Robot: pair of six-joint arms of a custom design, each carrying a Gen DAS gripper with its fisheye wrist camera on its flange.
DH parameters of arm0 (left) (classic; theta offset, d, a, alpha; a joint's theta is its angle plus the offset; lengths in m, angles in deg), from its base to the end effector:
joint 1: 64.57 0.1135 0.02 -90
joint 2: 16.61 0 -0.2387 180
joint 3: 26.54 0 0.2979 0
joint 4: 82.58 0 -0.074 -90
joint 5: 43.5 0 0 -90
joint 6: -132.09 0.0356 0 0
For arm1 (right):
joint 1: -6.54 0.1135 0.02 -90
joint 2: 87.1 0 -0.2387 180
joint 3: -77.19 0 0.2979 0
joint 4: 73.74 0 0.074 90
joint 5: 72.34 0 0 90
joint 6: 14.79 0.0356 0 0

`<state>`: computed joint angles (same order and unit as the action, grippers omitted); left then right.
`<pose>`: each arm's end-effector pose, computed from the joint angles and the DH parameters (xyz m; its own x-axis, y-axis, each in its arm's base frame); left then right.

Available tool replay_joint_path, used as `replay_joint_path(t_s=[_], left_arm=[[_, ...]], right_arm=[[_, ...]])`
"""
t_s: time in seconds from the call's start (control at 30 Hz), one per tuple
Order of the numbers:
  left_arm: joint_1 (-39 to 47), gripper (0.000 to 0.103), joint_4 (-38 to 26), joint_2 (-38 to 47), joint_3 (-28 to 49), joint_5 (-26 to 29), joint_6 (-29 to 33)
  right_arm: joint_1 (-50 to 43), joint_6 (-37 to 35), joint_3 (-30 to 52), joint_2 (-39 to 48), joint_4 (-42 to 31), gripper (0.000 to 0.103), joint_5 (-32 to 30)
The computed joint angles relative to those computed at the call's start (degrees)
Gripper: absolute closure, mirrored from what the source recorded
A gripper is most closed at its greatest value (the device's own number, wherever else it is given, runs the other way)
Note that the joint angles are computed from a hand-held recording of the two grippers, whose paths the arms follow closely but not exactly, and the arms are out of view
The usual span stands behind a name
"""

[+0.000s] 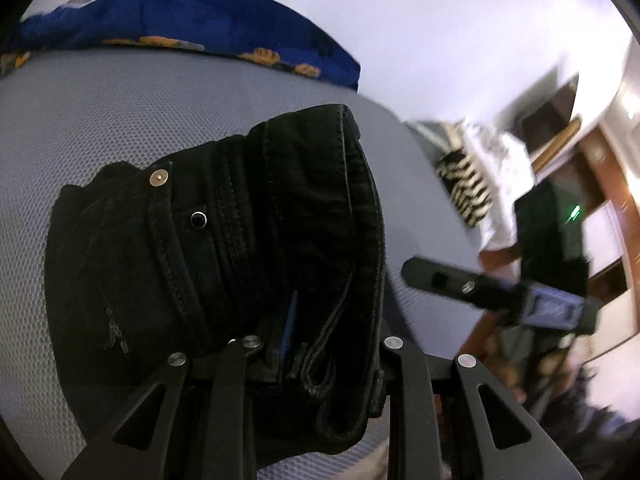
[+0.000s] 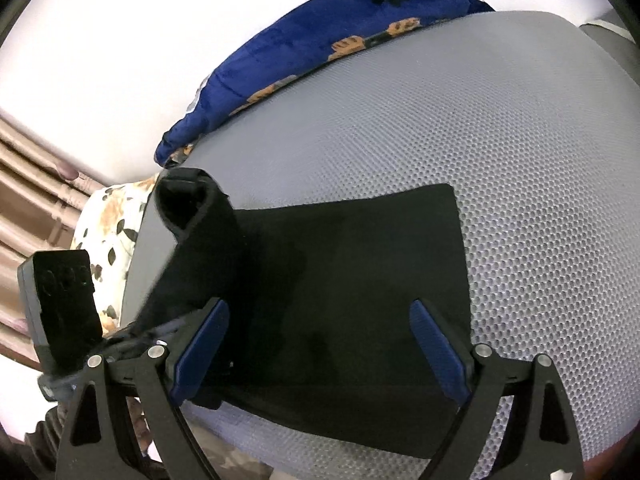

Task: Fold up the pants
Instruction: 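Fold the held leg end over onto the pocket half with the left tool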

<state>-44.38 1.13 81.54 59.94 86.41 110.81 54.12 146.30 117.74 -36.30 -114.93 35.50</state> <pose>0.3029 0.0871 0.1932 -0.7437 0.4881 -0.4568 0.6685 0.5424 -0.5088 0.1629 0.1621 0.1611 -0.7139 0.5538 -0.4286 0.3130 0.7999 0.5121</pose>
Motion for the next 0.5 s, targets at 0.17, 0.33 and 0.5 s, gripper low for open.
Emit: replay_joint_path(t_s=[0.17,0.33,0.5], left_arm=[[-1.8,0.077,8.1,-4.9,-7.7,-2.9,-1.9],[-4.1,0.073,14.5,-13.5,-14.5,-5.9,-3.4],[-3.6,0.064,17.6,-20.6,-19.5,-7.8,-0.1]], right_arm=[[-1.7,1.0,-4.7,-4.4,3.1,0.013,-2.9],[-3.6,0.4,-6.8,-4.4,6.9,0.013,-5.9],[-5.9,-1.0,-7.7,-2.6,11.8,0.013,-9.1]])
